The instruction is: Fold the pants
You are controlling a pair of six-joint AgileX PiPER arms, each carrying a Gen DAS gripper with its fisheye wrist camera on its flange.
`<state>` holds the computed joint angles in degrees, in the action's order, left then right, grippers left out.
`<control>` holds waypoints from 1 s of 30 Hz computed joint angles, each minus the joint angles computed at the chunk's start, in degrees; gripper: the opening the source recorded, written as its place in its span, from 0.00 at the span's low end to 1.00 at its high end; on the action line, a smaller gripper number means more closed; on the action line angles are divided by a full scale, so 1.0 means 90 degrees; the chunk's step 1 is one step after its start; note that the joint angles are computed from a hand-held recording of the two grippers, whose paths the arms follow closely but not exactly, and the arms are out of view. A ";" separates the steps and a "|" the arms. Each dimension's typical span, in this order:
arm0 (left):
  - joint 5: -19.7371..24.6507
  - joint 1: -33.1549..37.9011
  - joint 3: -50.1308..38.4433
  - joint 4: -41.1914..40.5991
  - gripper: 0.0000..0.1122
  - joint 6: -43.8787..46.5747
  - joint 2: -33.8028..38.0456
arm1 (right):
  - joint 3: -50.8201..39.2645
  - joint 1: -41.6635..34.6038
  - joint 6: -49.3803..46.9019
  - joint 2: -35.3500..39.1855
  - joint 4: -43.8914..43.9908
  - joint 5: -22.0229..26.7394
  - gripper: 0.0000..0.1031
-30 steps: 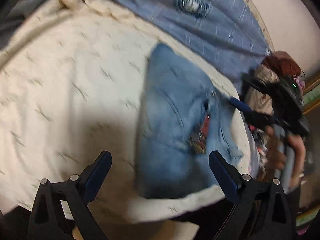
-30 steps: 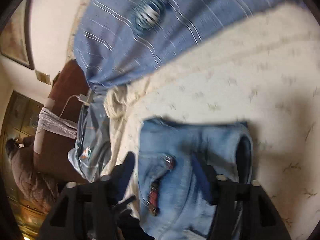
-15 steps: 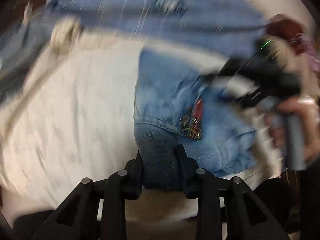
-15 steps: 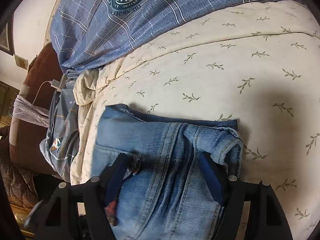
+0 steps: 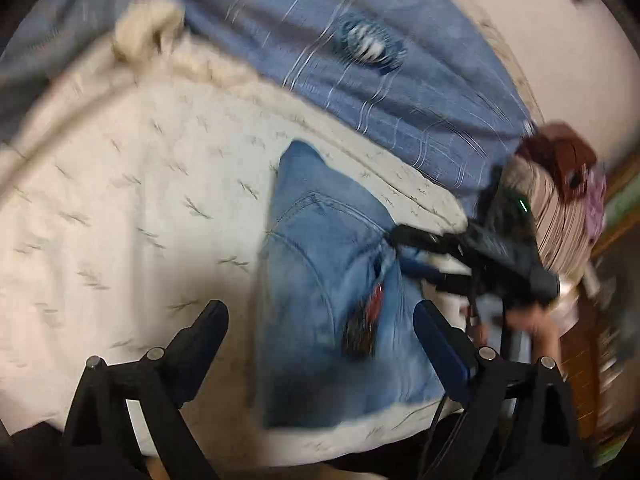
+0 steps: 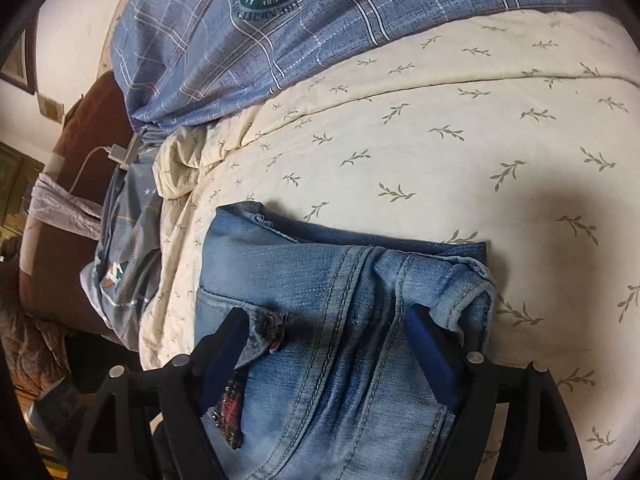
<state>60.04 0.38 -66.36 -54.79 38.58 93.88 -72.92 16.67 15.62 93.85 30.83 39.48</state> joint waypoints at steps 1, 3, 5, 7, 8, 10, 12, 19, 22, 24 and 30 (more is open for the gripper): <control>0.0211 -0.0011 -0.0293 -0.0048 0.84 -0.0185 0.0386 | 0.0001 -0.0021 -0.0065 -0.0004 0.0043 0.0019 0.81; 0.0568 -0.0109 -0.0833 -0.0234 0.84 -0.0545 0.1110 | 0.0067 -0.0080 -0.0278 -0.0037 0.0235 0.0015 0.81; 0.0866 -0.0275 -0.1305 0.0038 0.65 -0.1267 0.1642 | 0.0144 -0.0179 -0.0534 -0.0057 0.0526 0.0011 0.81; 0.0719 -0.0437 -0.1278 0.0453 0.40 -0.1440 0.1480 | 0.0207 -0.0278 -0.0802 -0.0068 0.0805 0.0042 0.81; 0.0385 -0.0542 -0.1022 0.0610 0.27 -0.1242 0.1036 | 0.0215 -0.0312 -0.0897 -0.0070 0.0887 0.0073 0.81; -0.0253 -0.0813 -0.0527 0.0909 0.25 -0.1030 0.0348 | 0.0201 -0.0368 -0.1093 -0.0041 0.1021 0.0142 0.81; -0.0987 -0.1218 -0.0298 0.1519 0.25 -0.1473 0.0448 | 0.0132 -0.0380 -0.1088 0.0001 0.0998 0.0208 0.81; -0.0850 -0.1075 -0.0434 0.1414 0.40 -0.1334 0.0553 | 0.0134 -0.0387 -0.0785 -0.0148 0.0963 0.0196 0.81; -0.0750 -0.0927 -0.0451 0.1339 0.49 -0.1264 0.0630 | 0.0290 -0.0386 -0.0948 -0.0674 0.1274 0.0033 0.81; -0.0712 -0.0900 -0.0441 0.1334 0.50 -0.1257 0.0617 | 0.0226 -0.0292 -0.0838 -0.0924 0.1175 -0.0062 0.81; -0.0875 -0.0909 -0.0232 0.1360 0.60 -0.1205 0.0435 | -0.0006 -0.0423 -0.0911 0.0123 0.1226 0.0117 0.77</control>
